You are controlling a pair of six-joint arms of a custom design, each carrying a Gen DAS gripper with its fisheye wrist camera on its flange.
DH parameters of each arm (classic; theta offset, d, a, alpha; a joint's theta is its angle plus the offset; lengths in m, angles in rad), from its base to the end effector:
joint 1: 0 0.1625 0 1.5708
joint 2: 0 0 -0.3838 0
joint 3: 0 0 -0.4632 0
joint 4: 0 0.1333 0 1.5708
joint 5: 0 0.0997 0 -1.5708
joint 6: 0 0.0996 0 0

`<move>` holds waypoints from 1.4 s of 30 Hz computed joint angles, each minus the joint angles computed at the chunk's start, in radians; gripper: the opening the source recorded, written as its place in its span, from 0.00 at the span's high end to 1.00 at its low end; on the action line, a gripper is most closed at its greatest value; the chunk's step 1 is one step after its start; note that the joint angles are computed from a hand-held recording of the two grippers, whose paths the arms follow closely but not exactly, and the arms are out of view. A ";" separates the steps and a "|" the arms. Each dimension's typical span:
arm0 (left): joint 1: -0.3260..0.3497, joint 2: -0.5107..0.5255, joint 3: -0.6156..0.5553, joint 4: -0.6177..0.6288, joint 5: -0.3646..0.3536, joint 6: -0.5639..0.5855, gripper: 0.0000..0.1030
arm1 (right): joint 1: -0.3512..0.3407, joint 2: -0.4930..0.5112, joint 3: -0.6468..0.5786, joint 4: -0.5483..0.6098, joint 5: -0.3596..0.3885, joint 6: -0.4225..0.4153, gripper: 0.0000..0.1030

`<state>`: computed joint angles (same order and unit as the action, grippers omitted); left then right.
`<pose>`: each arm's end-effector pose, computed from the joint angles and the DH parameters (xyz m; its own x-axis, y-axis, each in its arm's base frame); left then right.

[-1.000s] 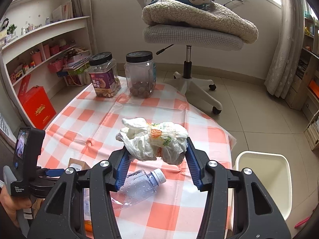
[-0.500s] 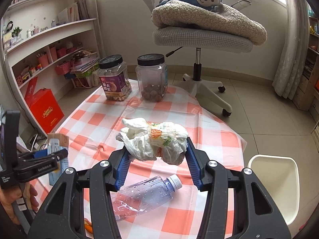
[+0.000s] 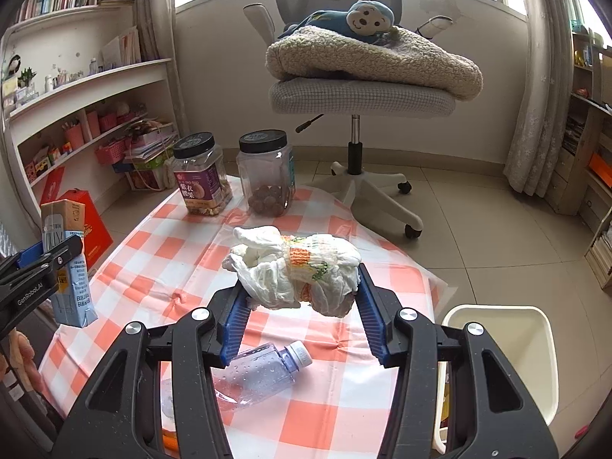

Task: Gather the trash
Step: 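Carry carton and tissue over the white bin, opening the right gripper to drop the tissue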

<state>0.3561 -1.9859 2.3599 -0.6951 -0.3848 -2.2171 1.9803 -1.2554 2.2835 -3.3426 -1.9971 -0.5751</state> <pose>-0.1766 -0.3064 0.2381 -0.6538 -0.4844 -0.5813 0.3755 0.4594 -0.8050 0.2808 -0.4156 0.1315 -0.6350 -0.4559 0.6236 -0.7608 0.5090 -0.4026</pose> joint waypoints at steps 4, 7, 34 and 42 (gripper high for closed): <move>-0.024 0.028 -0.003 -0.011 0.002 -0.027 0.43 | -0.020 -0.037 0.015 0.002 0.002 0.002 0.53; -0.030 0.050 0.001 -0.070 0.004 -0.002 0.43 | -0.037 -0.065 0.024 0.004 0.003 0.004 0.53; 0.016 0.572 -0.044 -1.456 0.013 1.059 0.43 | -0.268 -0.354 0.047 0.157 -0.130 0.079 0.16; 0.053 0.831 -0.182 -1.883 -0.080 1.390 0.43 | -0.290 -0.355 0.019 -0.021 -0.213 0.068 0.07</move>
<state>0.4091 -1.1546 2.1784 -2.5779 -0.4650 -0.8272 1.6904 -1.6105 2.3028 -3.3631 -2.2104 -0.5068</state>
